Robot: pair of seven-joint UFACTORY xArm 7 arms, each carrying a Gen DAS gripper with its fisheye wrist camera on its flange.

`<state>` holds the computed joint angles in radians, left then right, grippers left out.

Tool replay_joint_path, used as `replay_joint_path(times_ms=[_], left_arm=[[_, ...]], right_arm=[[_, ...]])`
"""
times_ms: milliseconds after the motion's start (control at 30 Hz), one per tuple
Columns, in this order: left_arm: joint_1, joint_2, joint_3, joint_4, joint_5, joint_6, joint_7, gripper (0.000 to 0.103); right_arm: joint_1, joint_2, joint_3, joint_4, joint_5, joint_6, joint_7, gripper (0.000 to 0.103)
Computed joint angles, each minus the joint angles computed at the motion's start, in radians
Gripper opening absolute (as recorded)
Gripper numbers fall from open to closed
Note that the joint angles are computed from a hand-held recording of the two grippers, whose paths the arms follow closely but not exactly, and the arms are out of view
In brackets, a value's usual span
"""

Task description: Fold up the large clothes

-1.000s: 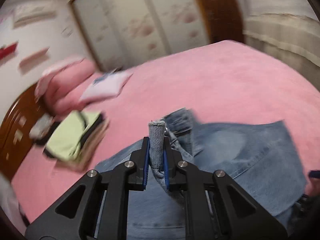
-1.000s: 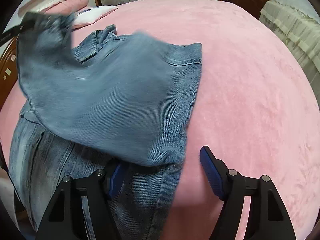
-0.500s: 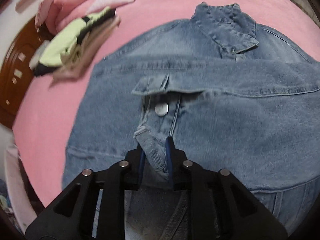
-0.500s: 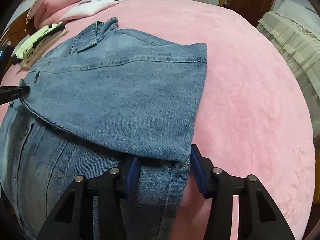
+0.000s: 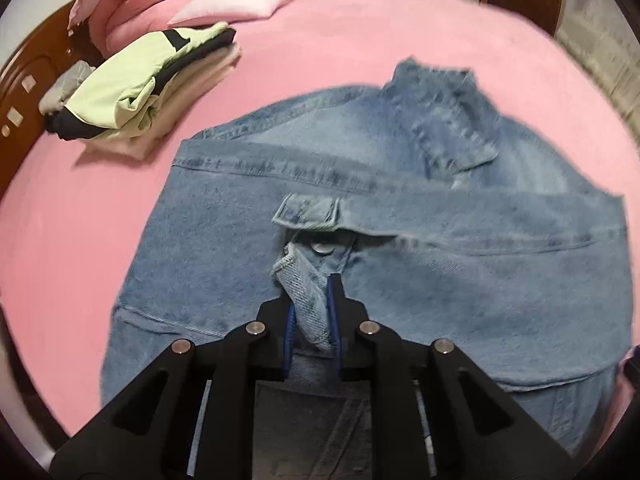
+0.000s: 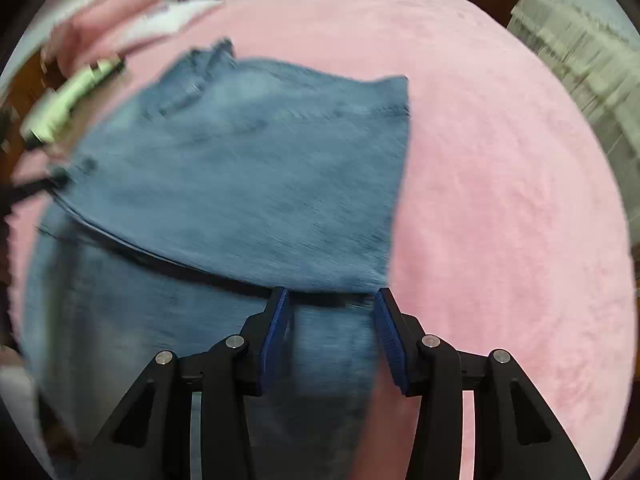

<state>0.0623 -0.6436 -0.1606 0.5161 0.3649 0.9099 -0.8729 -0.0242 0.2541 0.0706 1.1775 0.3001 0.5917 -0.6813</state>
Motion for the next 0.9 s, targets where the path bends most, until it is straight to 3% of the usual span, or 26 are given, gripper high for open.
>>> replay_joint_path(times_ms=[133,167,200,300,367,433,467,533,600,733,800,900], left_arm=[[0.004,0.045,-0.053,0.081,0.033,0.169,-0.031,0.038],[-0.001,0.035,-0.065,0.090,0.048,0.196,-0.053,0.039],[-0.014,0.011,-0.070,0.094,0.054,0.204,-0.070,0.039],[-0.093,-0.077,-0.011,0.059,-0.017,0.071,-0.049,0.039],[-0.196,-0.066,0.095,0.036,-0.184,-0.072,0.070,0.039],[-0.271,0.005,0.153,0.044,-0.327,-0.133,0.170,0.038],[-0.285,0.053,0.152,0.058,-0.365,-0.138,0.195,0.033],[-0.277,0.136,0.125,0.090,-0.390,-0.109,0.222,0.019],[-0.239,0.190,0.086,0.104,-0.376,-0.057,0.201,0.018],[-0.144,0.106,0.042,0.010,-0.286,-0.038,0.086,0.002],[-0.120,0.046,0.064,-0.040,-0.269,-0.041,0.095,0.001],[-0.057,0.049,0.001,-0.019,-0.127,0.061,0.085,0.001]], right_arm=[[-0.022,-0.033,0.033,0.036,0.161,0.113,-0.043,0.046],[-0.014,-0.028,0.033,0.050,0.175,0.127,-0.032,0.045],[-0.005,-0.016,0.037,0.071,0.196,0.147,-0.016,0.037],[0.019,0.035,0.051,0.130,0.260,0.198,0.046,0.014],[0.029,0.075,0.065,0.160,0.307,0.228,0.101,0.010],[0.031,0.120,0.083,0.187,0.359,0.272,0.145,0.007],[0.038,0.142,0.086,0.199,0.365,0.280,0.168,0.006],[0.060,0.175,0.081,0.213,0.333,0.292,0.231,0.004],[0.070,0.189,0.081,0.209,0.302,0.280,0.249,0.001],[0.032,0.190,0.062,0.203,0.277,0.261,0.217,0.001],[0.050,0.171,0.006,0.185,0.152,0.179,0.261,0.001],[0.002,0.171,-0.016,0.208,0.084,0.161,0.286,0.000]])
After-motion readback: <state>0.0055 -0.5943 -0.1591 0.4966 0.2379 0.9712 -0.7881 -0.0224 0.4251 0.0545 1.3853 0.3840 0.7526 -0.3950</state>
